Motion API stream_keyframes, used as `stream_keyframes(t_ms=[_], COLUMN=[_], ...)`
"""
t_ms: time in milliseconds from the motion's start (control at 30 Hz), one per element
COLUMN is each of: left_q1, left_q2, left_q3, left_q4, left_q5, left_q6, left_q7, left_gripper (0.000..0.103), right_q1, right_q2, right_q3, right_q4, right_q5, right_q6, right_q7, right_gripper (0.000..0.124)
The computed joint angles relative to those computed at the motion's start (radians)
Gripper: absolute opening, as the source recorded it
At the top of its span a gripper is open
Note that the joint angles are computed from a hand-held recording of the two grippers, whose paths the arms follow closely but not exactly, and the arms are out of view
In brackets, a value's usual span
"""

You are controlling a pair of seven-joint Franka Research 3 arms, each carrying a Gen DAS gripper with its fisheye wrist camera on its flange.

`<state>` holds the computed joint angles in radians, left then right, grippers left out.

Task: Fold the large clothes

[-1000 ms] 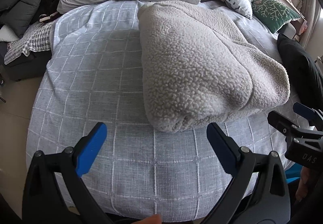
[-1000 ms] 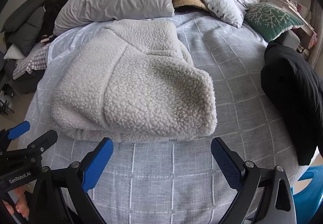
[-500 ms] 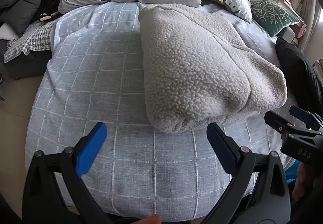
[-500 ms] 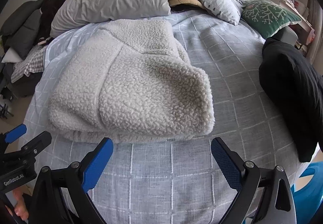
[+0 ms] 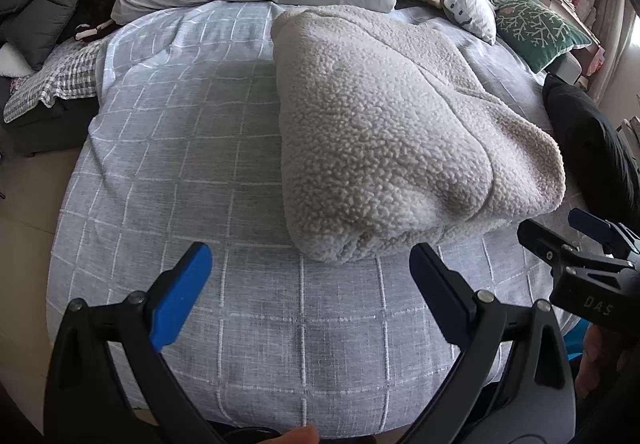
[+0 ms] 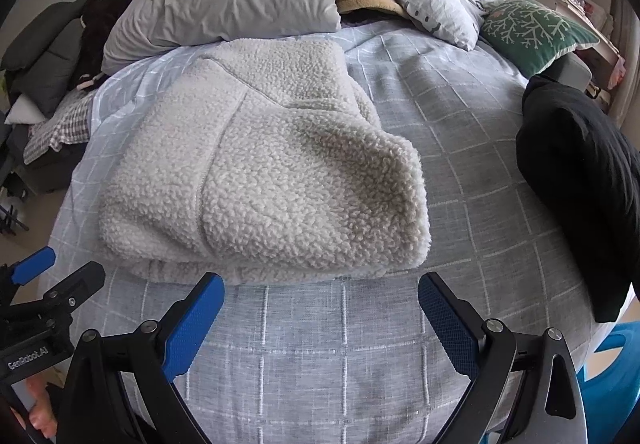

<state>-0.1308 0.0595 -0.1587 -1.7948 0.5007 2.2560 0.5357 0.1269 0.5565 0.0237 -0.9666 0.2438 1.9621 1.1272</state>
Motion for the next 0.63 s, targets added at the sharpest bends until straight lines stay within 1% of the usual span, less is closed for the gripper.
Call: stream_keyframes(t_ms=[133, 233, 433, 633], left_q1=[0.000, -0.002, 0.000, -0.004], left_q2=[0.008, 0.005, 0.003, 0.009], left_q3=[0.002, 0.002, 0.002, 0.000], left_q4=[0.009, 0.006, 0.002, 0.009], left_q5=[-0.001, 0.006, 0.002, 0.009], left_q6=[-0.016, -0.018, -0.017, -0.019], left_q7=[-0.010, -0.014, -0.012, -0.006], left_gripper=[0.099, 0.099, 0.099, 0.099], right_q1=[-0.006, -0.005, -0.002, -0.003], right_q2=[0.019, 0.002, -0.013, 0.001], right_q3=[0.004, 0.002, -0.001, 0.000], right_q4=[0.038, 0.008, -0.018, 0.007], right_q5=[0.009, 0.009, 0.003, 0.003], right_q6=[-0.030, -0.007, 0.000, -0.014], right_q7=[0.006, 0.001, -0.004, -0.003], right_gripper=[0.099, 0.099, 0.099, 0.099])
